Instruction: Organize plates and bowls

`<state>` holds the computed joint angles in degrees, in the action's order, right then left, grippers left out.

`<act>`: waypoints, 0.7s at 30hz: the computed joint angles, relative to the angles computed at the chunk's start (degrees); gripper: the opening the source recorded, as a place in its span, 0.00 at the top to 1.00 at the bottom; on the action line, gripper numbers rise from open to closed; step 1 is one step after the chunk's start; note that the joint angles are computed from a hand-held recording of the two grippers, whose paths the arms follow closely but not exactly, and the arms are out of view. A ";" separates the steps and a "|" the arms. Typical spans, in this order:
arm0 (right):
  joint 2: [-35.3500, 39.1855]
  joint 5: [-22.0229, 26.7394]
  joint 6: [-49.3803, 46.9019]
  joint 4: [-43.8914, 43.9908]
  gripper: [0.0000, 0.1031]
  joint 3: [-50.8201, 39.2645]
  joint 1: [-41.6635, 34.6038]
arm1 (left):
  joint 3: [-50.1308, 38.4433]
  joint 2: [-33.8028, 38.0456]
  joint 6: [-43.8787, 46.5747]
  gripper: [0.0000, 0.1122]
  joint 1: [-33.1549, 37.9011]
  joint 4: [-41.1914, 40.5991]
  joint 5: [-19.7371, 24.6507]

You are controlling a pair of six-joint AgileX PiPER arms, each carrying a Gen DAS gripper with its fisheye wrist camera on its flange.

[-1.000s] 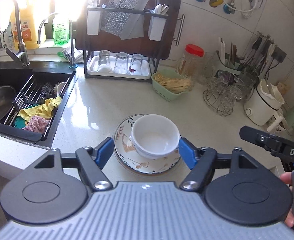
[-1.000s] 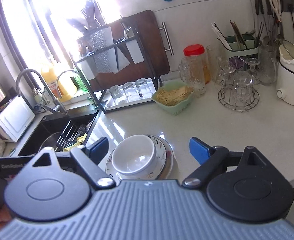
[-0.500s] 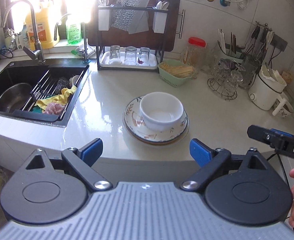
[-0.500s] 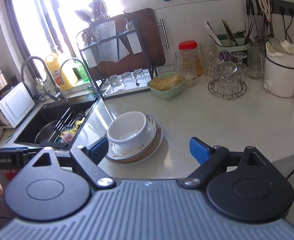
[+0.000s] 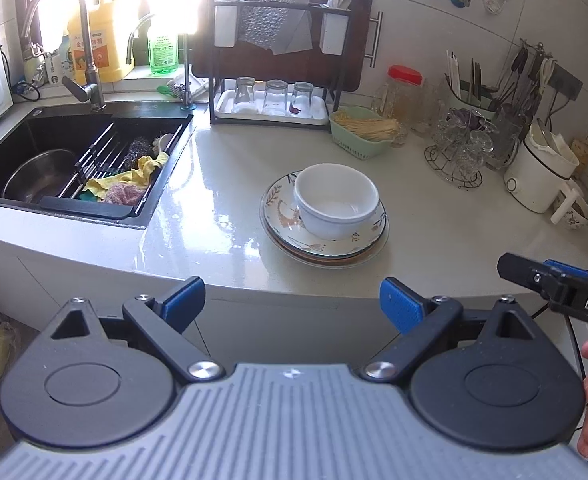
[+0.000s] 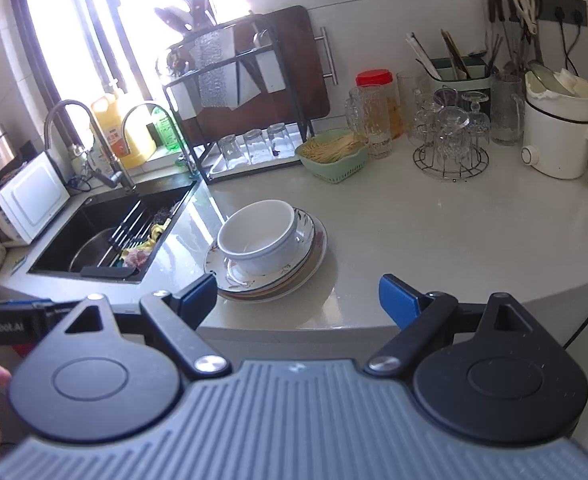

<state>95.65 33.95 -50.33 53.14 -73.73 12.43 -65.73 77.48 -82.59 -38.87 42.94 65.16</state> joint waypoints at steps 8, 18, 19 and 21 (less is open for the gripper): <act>0.35 -0.05 3.61 -3.18 0.14 -1.08 1.40 | 0.77 -0.62 6.40 0.14 4.71 -1.19 -1.88; 0.91 -0.61 9.50 -8.20 0.14 -2.41 3.72 | 2.12 -1.77 9.12 0.14 8.30 -5.47 -4.94; 0.88 -0.86 10.07 -8.72 0.14 -2.37 4.05 | 2.31 -1.82 9.44 0.14 8.51 -5.73 -5.13; 0.88 -0.89 11.00 -9.58 0.14 -2.51 4.36 | 2.33 -1.73 10.40 0.14 8.98 -6.07 -5.36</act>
<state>96.53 33.06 -39.34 43.56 -76.23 16.79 -63.40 75.75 -72.19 -29.89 36.87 59.80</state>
